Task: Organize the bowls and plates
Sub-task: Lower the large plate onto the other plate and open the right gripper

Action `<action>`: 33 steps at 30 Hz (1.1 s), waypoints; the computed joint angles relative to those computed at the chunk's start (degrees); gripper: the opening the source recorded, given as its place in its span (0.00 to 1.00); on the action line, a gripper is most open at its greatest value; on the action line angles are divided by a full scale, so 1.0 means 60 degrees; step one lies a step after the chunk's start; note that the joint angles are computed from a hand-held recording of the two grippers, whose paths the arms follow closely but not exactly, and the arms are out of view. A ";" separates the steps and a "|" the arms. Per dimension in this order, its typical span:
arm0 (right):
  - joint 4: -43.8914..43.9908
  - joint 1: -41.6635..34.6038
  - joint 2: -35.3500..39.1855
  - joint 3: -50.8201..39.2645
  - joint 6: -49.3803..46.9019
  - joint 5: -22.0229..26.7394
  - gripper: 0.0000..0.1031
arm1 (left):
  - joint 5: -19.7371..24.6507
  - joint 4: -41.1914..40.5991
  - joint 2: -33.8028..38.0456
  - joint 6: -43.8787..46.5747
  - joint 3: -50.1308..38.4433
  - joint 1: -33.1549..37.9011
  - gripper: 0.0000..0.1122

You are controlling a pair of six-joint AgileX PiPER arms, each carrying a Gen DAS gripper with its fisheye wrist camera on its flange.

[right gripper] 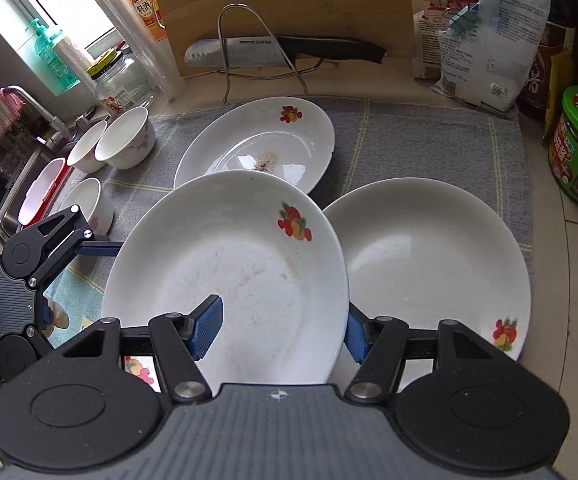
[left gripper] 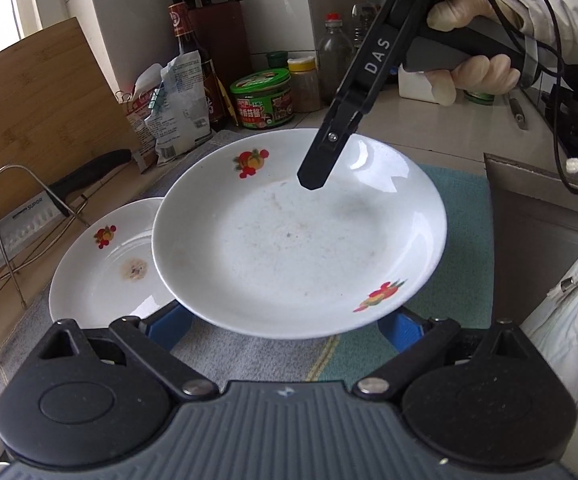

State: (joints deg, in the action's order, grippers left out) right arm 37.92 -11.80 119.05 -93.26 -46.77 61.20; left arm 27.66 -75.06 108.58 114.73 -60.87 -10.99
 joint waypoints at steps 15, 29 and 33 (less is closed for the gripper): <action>-0.0277 -0.1274 0.1143 -0.1570 0.0004 0.0531 0.66 | -0.0105 0.1987 0.1965 -0.2642 -0.2833 -0.1427 0.88; -0.0357 -0.1500 0.1988 -0.2388 0.0358 0.0650 0.67 | 0.0423 0.2522 0.2786 -0.2815 -0.4095 -0.1617 0.87; -0.0311 -0.1571 0.2114 -0.2652 0.0394 0.0892 0.66 | 0.0303 0.2374 0.2723 -0.2373 -0.4029 -0.1723 0.87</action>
